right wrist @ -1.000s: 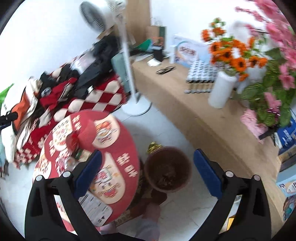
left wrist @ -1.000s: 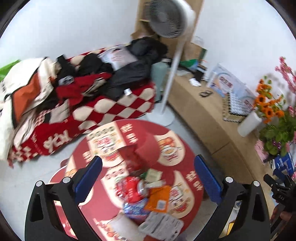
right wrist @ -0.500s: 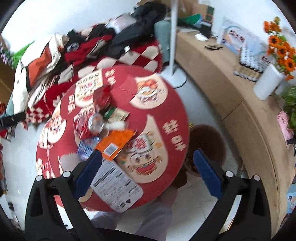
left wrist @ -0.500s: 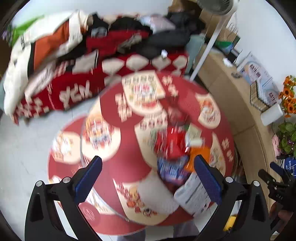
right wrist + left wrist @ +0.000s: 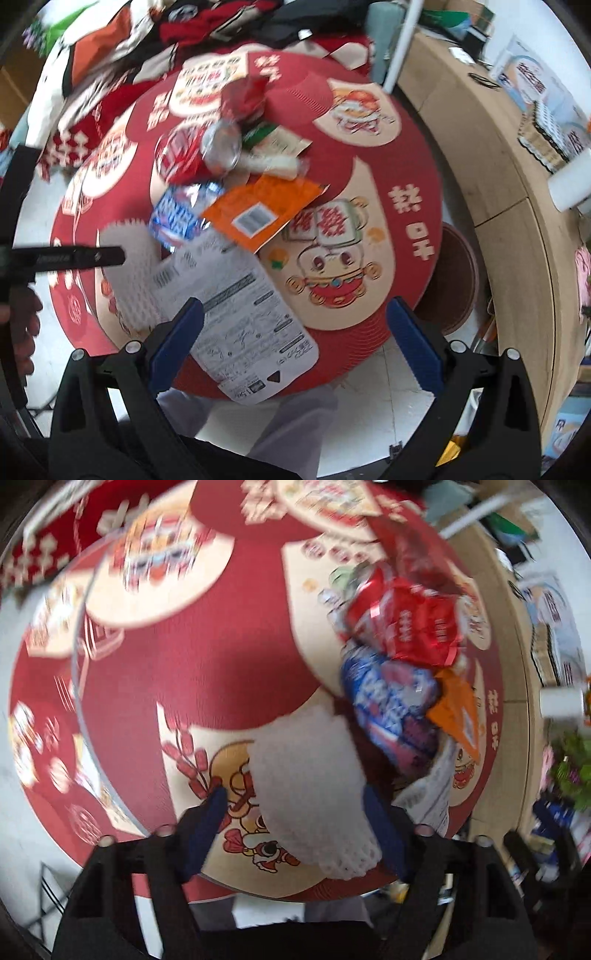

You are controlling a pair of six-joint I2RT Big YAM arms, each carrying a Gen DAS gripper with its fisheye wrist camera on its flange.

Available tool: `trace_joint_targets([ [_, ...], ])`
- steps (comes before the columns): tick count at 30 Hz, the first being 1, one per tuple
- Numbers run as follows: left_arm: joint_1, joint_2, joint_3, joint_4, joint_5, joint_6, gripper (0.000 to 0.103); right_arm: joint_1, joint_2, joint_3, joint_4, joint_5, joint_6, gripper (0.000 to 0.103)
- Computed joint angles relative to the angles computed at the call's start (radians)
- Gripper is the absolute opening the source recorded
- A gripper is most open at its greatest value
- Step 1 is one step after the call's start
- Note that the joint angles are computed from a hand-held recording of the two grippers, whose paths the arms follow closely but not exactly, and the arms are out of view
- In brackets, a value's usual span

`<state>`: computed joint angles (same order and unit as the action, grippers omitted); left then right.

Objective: Collect trash
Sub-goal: 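Grasp the white foam net sleeve with the left tool while the right tool grasps the receipt, then carry the receipt over the bin and open the right tool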

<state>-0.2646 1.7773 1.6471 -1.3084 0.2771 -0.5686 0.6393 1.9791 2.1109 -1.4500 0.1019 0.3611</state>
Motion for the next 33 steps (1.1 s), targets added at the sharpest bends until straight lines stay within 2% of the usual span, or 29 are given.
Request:
trace_joint_targets([
  [1,0.006,-0.001,-0.012,0.006,0.016,-0.008,0.043,0.006,0.004,-0.003,0.002,-0.004,-0.015,0.097],
  [5,0.018,-0.022,-0.021,0.007,0.016,0.020,0.026,0.029,0.025,-0.009,0.007,-0.032,-0.058,0.097],
  [12,0.057,-0.056,0.039,-0.027,-0.056,0.083,0.021,0.074,0.113,0.036,-0.001,-0.046,-0.105,0.097],
  [21,0.069,-0.055,0.143,-0.042,-0.105,0.132,0.021,0.107,0.214,0.118,-0.068,0.068,-0.144,0.097],
  [23,0.072,-0.062,0.153,-0.041,-0.110,0.140,0.021,0.103,0.208,0.109,-0.059,0.059,-0.137,0.096],
  [29,0.071,-0.067,0.182,-0.043,-0.116,0.145,0.021,0.079,0.157,0.060,-0.036,0.008,-0.171,0.073],
  [33,0.068,-0.070,0.208,-0.050,-0.122,0.160,0.021,0.074,0.114,0.037,-0.015,-0.026,-0.187,0.050],
])
